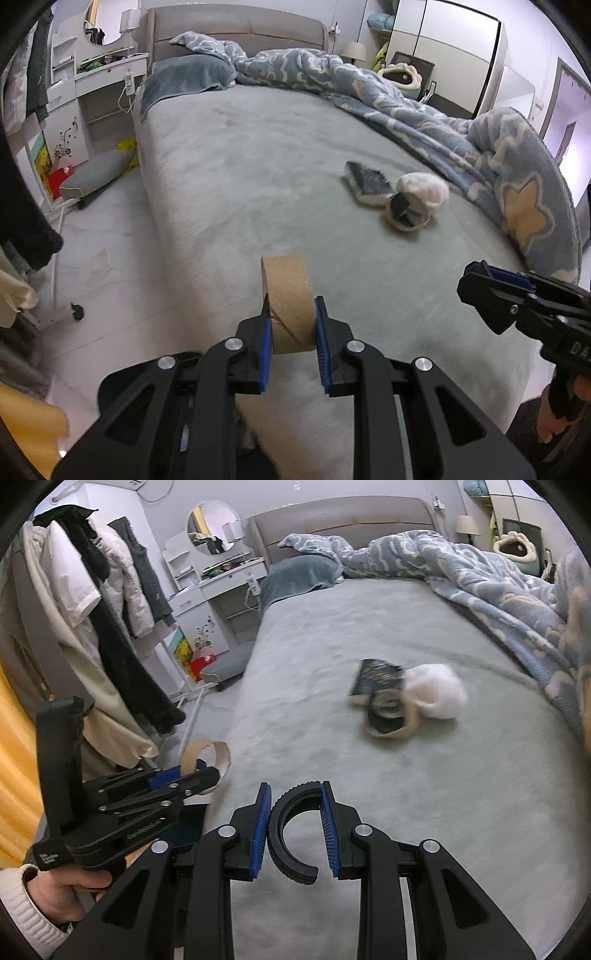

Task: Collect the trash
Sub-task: 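Carry the tape roll and black clip over the bin with both tools, then open the left tool over the bin while the right tool releases the black clip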

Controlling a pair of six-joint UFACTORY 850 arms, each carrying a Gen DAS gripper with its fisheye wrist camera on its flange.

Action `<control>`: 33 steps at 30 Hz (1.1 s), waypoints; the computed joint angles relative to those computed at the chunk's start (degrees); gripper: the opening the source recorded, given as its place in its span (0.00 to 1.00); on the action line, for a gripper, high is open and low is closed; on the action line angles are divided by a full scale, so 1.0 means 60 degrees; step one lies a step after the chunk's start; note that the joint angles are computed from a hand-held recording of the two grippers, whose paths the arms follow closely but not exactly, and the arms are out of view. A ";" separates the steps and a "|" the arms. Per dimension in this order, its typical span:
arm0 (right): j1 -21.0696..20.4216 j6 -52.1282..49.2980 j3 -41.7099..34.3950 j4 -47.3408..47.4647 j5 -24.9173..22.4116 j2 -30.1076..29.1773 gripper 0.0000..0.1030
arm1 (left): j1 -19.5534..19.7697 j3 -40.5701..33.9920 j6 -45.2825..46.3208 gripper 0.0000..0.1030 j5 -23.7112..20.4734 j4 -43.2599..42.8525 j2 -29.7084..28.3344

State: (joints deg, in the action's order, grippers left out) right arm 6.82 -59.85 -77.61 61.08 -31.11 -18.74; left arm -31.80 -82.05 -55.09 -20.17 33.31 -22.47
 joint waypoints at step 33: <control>0.2447 0.2512 -0.1337 -0.2208 -0.0302 -0.1436 0.26 | 0.2365 0.2577 0.6483 0.22 -0.1911 -0.8276 0.0477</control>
